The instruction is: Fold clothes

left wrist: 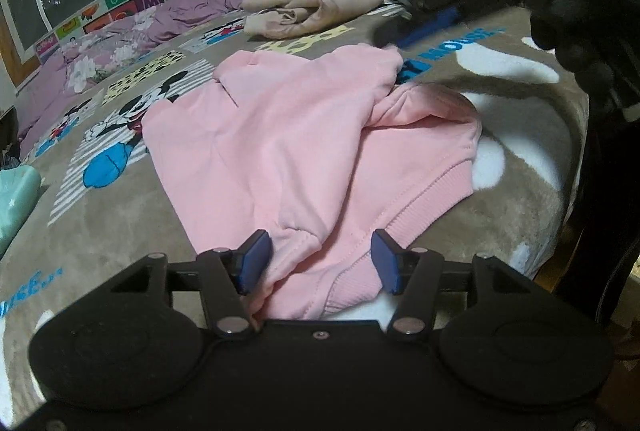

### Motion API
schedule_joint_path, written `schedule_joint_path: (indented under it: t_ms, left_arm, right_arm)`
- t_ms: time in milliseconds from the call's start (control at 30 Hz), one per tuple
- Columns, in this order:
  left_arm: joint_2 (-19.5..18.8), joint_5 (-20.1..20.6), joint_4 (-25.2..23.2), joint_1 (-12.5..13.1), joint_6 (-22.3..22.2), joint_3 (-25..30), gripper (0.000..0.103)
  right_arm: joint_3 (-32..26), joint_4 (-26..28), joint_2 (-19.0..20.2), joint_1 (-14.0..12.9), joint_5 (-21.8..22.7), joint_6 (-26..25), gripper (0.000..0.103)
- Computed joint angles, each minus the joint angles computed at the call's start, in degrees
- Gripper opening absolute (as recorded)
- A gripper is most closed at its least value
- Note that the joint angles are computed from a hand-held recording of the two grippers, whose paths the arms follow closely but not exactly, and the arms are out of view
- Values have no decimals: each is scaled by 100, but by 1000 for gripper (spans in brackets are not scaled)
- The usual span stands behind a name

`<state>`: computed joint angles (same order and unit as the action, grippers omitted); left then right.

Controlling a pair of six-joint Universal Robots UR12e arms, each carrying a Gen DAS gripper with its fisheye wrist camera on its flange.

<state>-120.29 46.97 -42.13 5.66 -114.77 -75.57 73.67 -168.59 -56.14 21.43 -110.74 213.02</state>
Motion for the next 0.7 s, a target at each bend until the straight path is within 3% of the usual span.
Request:
schedule_joint_path:
  t_ms: [67, 167, 200, 267, 300, 367, 500, 700]
  left_arm:
    - [1, 2, -7, 1, -6, 0, 56]
    - [0, 10, -36, 1, -12, 12, 56]
    - [-2, 9, -48, 2, -22, 18, 56]
    - [-7, -7, -71, 9, -38, 22, 57]
    - [-8, -15, -83, 13, -44, 24, 57]
    - [-9, -27, -107, 20, -54, 29, 58]
    - [-1, -26, -133, 22, -74, 30, 58]
    - [-3, -5, -136, 21, -99, 38, 58]
  right_arm:
    - [-300, -69, 172, 47, 416, -996, 32]
    - [-693, 405, 390, 91, 770, -1879, 30]
    - [-840, 738, 448, 109, 806, -2083, 30]
    - [-910, 1742, 434, 56, 1047, -1971, 30]
    - [-864, 1933, 369, 68, 1009, -1966, 30]
    - [-701, 1974, 226, 127, 793, -2095, 29]
    - [-534, 1306, 136, 189, 715, -2400, 29]
    - [-1168, 1128, 625, 148, 780, -2504, 29]
